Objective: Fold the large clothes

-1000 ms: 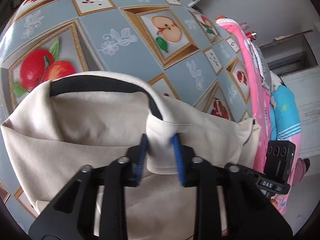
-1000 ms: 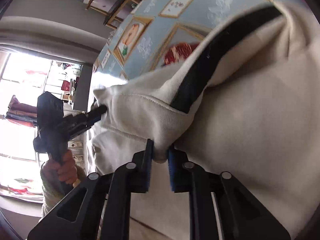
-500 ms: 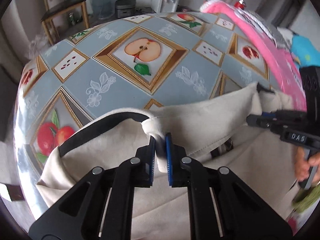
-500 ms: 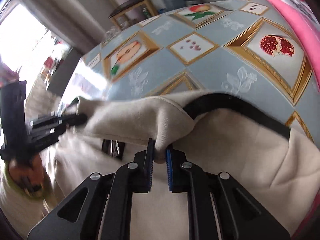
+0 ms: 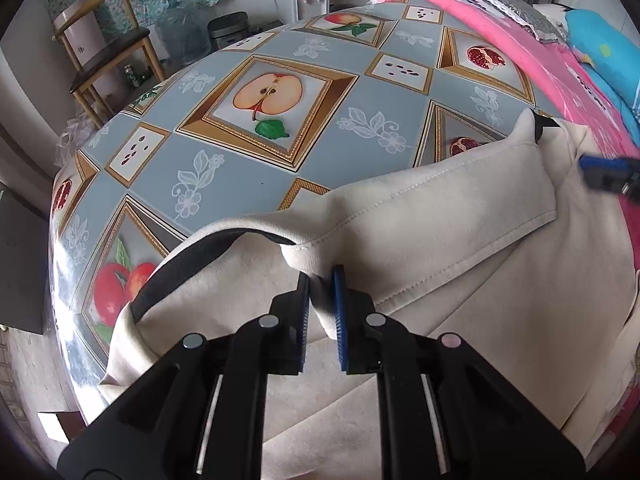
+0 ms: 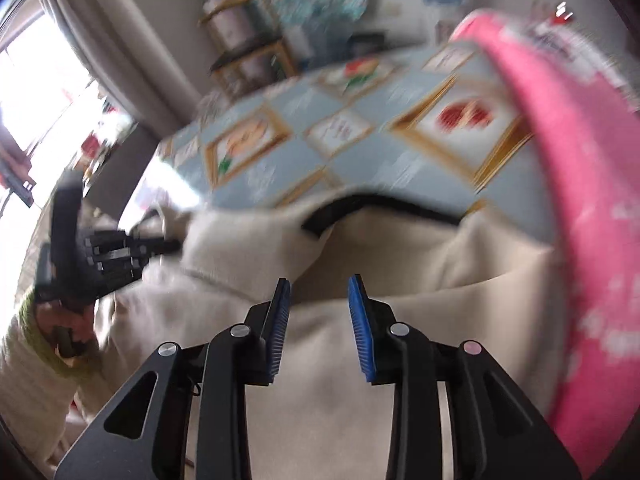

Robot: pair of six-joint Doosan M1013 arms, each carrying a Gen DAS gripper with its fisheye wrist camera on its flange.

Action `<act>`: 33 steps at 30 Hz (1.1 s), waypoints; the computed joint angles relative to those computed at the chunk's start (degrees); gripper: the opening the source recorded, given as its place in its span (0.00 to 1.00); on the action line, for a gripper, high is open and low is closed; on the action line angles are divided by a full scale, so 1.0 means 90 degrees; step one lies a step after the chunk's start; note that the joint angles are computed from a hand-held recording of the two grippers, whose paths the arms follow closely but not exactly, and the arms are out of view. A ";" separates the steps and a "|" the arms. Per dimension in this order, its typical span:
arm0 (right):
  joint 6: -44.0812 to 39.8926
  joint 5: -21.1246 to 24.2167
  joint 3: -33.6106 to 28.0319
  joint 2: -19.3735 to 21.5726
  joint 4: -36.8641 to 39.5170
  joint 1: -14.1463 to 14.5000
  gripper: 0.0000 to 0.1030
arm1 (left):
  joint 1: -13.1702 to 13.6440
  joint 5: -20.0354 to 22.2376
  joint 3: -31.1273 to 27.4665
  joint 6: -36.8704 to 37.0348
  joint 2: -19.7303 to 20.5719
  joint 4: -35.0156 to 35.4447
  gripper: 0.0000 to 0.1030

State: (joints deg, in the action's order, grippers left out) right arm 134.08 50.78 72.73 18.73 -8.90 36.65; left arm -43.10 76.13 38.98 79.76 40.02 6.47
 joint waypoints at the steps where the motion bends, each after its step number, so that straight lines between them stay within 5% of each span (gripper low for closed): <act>1: 0.0028 -0.0193 -0.0010 -0.0045 -0.0182 0.0048 0.29 | -0.0001 -0.0011 0.0009 0.0013 -0.0005 -0.0003 0.12; 5: -0.0863 -0.0548 -0.0494 0.0302 0.0393 0.0143 0.29 | 0.0043 -0.0214 0.0183 -0.0061 -0.0095 -0.0134 0.13; 12: -0.1400 0.0377 -0.1264 0.1185 0.0964 0.0116 0.28 | 0.0058 -0.0385 0.0313 -0.0015 -0.0163 -0.0178 0.15; 14: -0.1412 0.0189 -0.1151 0.1133 0.1001 0.0111 0.27 | 0.0089 -0.0494 0.0409 -0.0141 -0.0242 -0.0102 0.22; 18: -0.1365 0.0236 -0.1214 0.1170 0.0945 0.0118 0.27 | 0.0233 -0.0977 0.0725 -0.0617 -0.0509 -0.0296 0.17; 21: -0.1284 0.0176 -0.1209 0.1187 0.0931 0.0122 0.27 | 0.0341 -0.1390 0.0909 -0.0338 -0.0660 -0.1186 0.17; 25: -0.1189 0.0086 -0.1173 0.1191 0.0935 0.0109 0.27 | 0.0310 -0.1072 0.0651 0.0361 -0.0467 -0.2108 0.18; 28: -0.1195 0.0066 -0.1132 0.1156 0.0891 0.0117 0.27 | 0.0211 -0.0372 0.0233 -0.0107 -0.0130 -0.1543 0.17; 33: -0.1460 0.0318 -0.1110 0.1093 0.0732 0.0090 0.26 | 0.0301 -0.0745 0.0543 -0.0224 -0.0264 -0.1727 0.09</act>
